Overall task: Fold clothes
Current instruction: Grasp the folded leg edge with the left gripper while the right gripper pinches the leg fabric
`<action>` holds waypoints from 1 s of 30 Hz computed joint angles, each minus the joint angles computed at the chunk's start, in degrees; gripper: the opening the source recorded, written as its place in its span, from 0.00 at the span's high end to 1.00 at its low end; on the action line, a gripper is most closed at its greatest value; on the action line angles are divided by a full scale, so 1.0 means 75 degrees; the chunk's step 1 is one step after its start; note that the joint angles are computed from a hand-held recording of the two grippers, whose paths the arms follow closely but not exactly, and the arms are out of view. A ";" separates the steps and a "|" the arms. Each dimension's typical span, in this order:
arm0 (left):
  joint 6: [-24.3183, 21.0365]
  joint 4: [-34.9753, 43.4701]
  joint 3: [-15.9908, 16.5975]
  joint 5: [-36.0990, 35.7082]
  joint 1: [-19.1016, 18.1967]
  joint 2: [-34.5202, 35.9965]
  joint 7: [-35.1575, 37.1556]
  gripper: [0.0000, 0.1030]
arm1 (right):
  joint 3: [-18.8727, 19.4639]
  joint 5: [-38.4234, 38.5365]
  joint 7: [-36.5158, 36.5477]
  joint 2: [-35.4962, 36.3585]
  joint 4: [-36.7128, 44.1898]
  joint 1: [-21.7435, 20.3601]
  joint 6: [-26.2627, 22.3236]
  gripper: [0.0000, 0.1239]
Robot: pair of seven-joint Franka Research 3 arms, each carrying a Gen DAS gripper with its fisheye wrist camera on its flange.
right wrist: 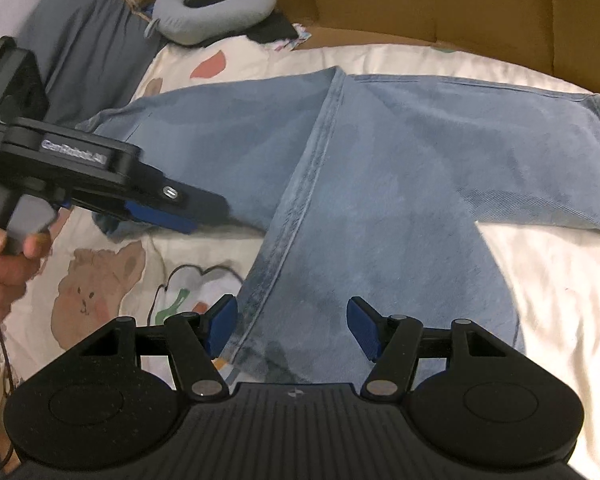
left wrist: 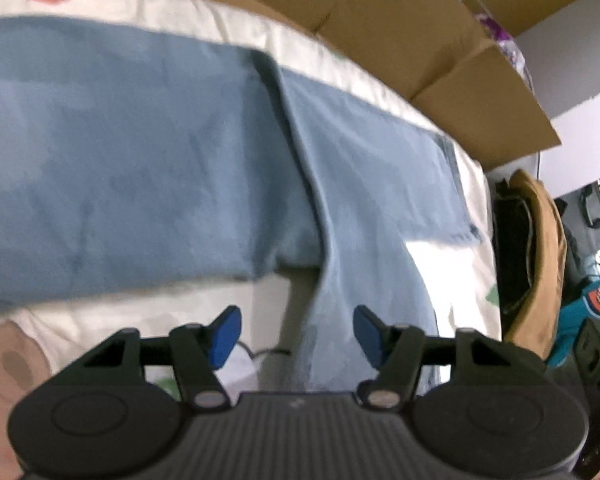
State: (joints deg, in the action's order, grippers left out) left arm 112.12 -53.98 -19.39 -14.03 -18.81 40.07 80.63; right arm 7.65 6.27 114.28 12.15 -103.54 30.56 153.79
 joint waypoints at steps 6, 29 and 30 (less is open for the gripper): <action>-0.0180 -0.0366 -0.0138 -0.0330 0.0128 0.0023 -0.0003 0.47 | 0.0097 0.0051 -0.0292 0.0123 0.0103 0.0062 -0.0231 0.46; 0.0075 -0.0341 -0.0610 -0.1769 0.0392 0.0278 0.0242 0.95 | -0.0178 -0.1186 0.0227 0.0180 0.0177 0.0611 -0.0072 0.46; 0.0088 -0.0330 -0.0605 -0.1789 0.0384 0.0278 0.0230 0.95 | -0.0238 -0.1381 0.0426 0.0165 0.0170 0.0655 -0.0054 0.46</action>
State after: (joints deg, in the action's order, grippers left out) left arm 112.79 -56.45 -23.93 -27.45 -15.93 42.16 82.35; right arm 5.86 -4.09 117.48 13.39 -102.26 35.47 153.39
